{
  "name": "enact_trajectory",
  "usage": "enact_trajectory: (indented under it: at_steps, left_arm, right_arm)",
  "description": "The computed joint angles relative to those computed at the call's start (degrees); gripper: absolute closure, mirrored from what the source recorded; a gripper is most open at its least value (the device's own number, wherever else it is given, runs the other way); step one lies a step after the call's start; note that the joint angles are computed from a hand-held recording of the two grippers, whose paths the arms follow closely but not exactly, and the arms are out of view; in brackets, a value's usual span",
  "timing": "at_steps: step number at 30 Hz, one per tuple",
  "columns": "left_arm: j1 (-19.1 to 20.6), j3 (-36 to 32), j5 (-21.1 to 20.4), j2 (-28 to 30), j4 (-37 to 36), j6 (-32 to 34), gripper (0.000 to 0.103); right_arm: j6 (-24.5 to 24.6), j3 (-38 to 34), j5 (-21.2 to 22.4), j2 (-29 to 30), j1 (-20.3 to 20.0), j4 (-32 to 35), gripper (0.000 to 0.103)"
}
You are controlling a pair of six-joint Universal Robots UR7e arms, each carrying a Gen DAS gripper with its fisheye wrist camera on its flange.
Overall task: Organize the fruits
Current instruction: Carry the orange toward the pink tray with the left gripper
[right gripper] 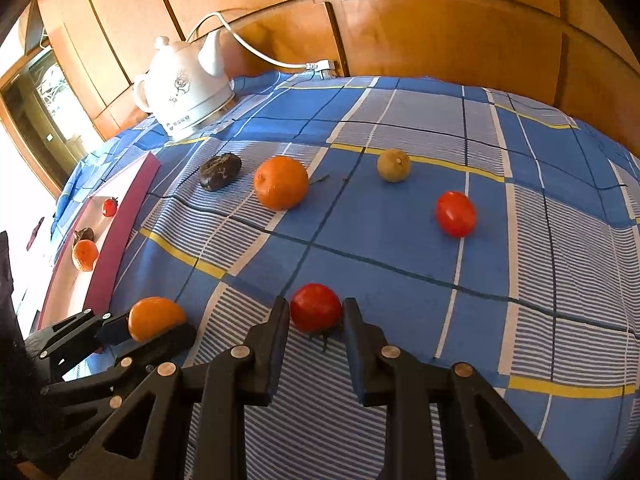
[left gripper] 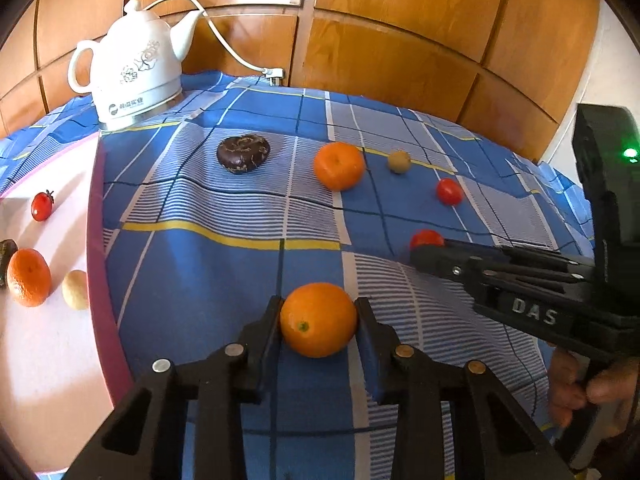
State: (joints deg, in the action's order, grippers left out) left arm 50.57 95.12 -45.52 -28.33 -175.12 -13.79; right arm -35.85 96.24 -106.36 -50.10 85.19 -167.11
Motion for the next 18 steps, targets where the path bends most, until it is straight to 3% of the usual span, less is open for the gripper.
enact_trajectory:
  at_steps: [8,11,13,18]
  left_arm:
    - [-0.2,-0.3,0.8,0.4,0.2,1.2,0.068]
    - [-0.1,-0.3,0.7,0.4,0.1,1.2,0.068]
    - [-0.1,-0.3,0.6,0.4,0.0,1.3,0.068]
    - [0.0,-0.1,0.3,0.5,-0.9,1.4,0.067]
  right_arm:
    - [-2.6,0.7,-2.0,1.2,0.4,-4.6,0.081]
    - [-2.7,0.9,-0.3,0.6,0.3,-3.7,0.081]
    - [-2.5,0.9,-0.6,0.7,0.4,-4.4,0.066]
    - [-0.9,-0.6,-0.7,1.2,0.1,-4.1,0.057]
